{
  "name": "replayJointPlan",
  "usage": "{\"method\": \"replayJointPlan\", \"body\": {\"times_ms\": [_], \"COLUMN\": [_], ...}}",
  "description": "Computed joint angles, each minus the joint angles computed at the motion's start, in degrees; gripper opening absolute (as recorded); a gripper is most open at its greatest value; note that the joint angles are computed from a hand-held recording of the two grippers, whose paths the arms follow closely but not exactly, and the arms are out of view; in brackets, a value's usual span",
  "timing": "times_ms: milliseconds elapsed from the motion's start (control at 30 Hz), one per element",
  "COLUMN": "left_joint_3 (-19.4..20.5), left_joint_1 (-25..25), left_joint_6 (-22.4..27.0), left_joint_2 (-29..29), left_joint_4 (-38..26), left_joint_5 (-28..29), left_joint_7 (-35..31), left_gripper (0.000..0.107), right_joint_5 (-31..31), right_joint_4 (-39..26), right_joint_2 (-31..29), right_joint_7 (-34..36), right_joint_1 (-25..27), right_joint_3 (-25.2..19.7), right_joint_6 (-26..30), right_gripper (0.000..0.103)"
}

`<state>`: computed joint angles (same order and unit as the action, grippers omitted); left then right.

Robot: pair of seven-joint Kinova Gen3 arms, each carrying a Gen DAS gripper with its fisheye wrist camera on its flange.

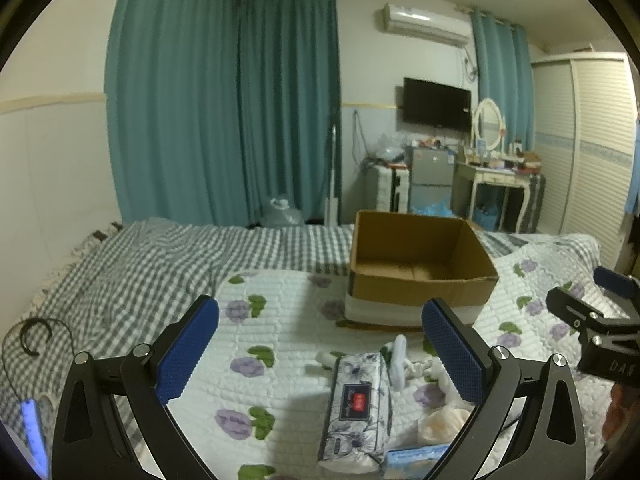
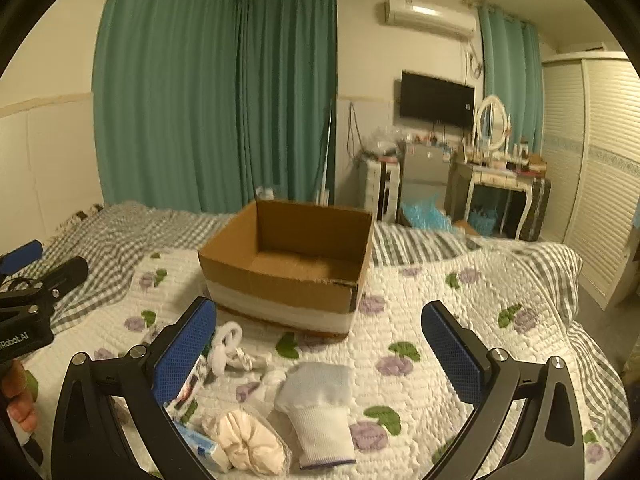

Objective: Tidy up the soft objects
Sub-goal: 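Grasp the floral tissue pack with left tool while right tool grasps the white glove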

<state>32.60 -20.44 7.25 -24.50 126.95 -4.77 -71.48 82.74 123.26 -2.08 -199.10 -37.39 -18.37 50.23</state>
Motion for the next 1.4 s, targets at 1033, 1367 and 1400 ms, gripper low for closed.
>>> {"method": "replayJointPlan", "body": {"times_ms": [1033, 1367, 1400], "left_joint_3": [12.4, 2.9, 2.0], "left_joint_1": [2.3, 8.6, 9.5], "left_joint_6": [19.8, 21.5, 21.8], "left_joint_2": [23.6, 12.7, 12.9], "left_joint_4": [-8.6, -14.0, -15.8], "left_joint_5": [-26.2, -15.6, -15.8], "left_joint_7": [21.9, 9.7, 9.2], "left_gripper": [0.045, 0.045, 0.045], "right_joint_5": [-36.9, -30.5, -30.6], "right_joint_4": [-3.5, -4.1, -5.1], "right_joint_2": [9.7, -3.0, -3.5], "right_joint_7": [44.3, 39.1, 40.1], "right_joint_1": [11.2, 9.2, 9.4], "right_joint_3": [12.4, 8.3, 8.0], "right_joint_6": [-29.3, -19.2, -18.6], "right_gripper": [0.044, 0.044, 0.044]}}
